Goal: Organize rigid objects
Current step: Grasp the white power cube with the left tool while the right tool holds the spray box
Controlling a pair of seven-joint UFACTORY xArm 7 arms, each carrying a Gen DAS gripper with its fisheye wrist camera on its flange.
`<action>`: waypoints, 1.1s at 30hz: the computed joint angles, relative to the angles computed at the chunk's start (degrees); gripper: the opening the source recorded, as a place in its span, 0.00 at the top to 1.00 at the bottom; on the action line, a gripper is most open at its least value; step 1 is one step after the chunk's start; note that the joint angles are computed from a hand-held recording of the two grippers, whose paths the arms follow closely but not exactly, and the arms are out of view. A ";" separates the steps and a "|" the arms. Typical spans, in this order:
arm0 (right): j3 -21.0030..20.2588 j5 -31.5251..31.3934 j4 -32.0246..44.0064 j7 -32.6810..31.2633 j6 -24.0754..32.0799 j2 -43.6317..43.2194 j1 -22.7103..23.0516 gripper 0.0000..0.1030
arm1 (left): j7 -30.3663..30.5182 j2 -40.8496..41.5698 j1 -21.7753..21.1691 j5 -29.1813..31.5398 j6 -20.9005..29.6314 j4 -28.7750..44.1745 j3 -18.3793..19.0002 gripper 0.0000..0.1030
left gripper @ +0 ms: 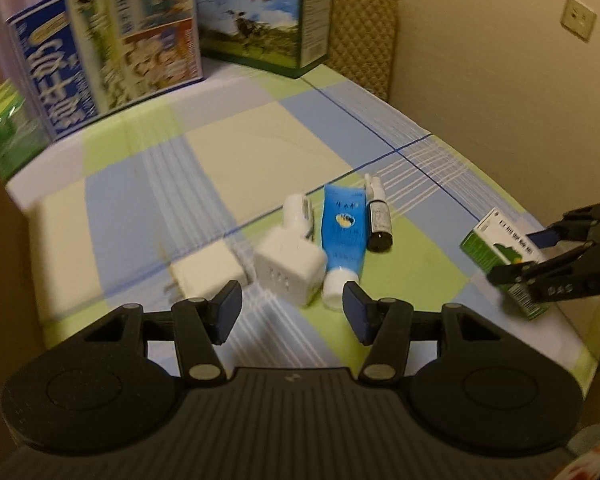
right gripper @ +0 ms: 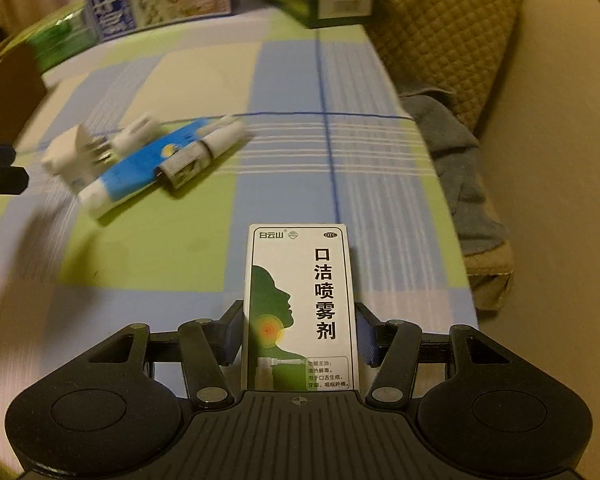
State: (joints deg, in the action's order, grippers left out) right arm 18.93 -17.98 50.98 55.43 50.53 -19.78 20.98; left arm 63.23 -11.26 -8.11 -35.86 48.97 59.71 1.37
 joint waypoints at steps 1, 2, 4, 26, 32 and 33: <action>0.02 -0.15 0.02 0.46 0.06 0.03 -0.20 0.49 | 1.23 0.86 -0.27 -0.42 -0.05 0.61 0.04 0.50; 0.01 -0.19 0.03 0.97 0.00 0.09 -0.37 0.49 | 2.45 1.67 -0.43 -0.80 -0.19 1.07 -0.03 0.50; 0.01 -0.09 -0.20 2.61 -0.52 0.29 -0.70 0.49 | 4.61 3.28 -0.65 -0.78 -1.13 1.79 -0.69 0.50; 0.02 0.01 -1.23 5.52 -0.35 -0.75 -1.26 0.49 | 16.70 8.07 0.82 -4.36 -2.48 2.83 -3.63 0.54; -0.14 -0.08 -1.22 4.04 -0.69 -0.81 -0.75 0.49 | 12.82 6.04 0.70 -4.90 -4.09 1.05 -3.00 0.54; -0.07 -0.22 -1.27 3.92 -0.77 -0.83 -0.74 0.49 | 12.11 5.54 0.71 -4.93 -4.23 0.76 -2.82 0.54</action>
State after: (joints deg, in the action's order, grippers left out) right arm 18.86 -18.20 49.72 59.35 49.77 -20.61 20.24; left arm 75.35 -5.72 -7.40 -40.79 44.74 60.47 -1.46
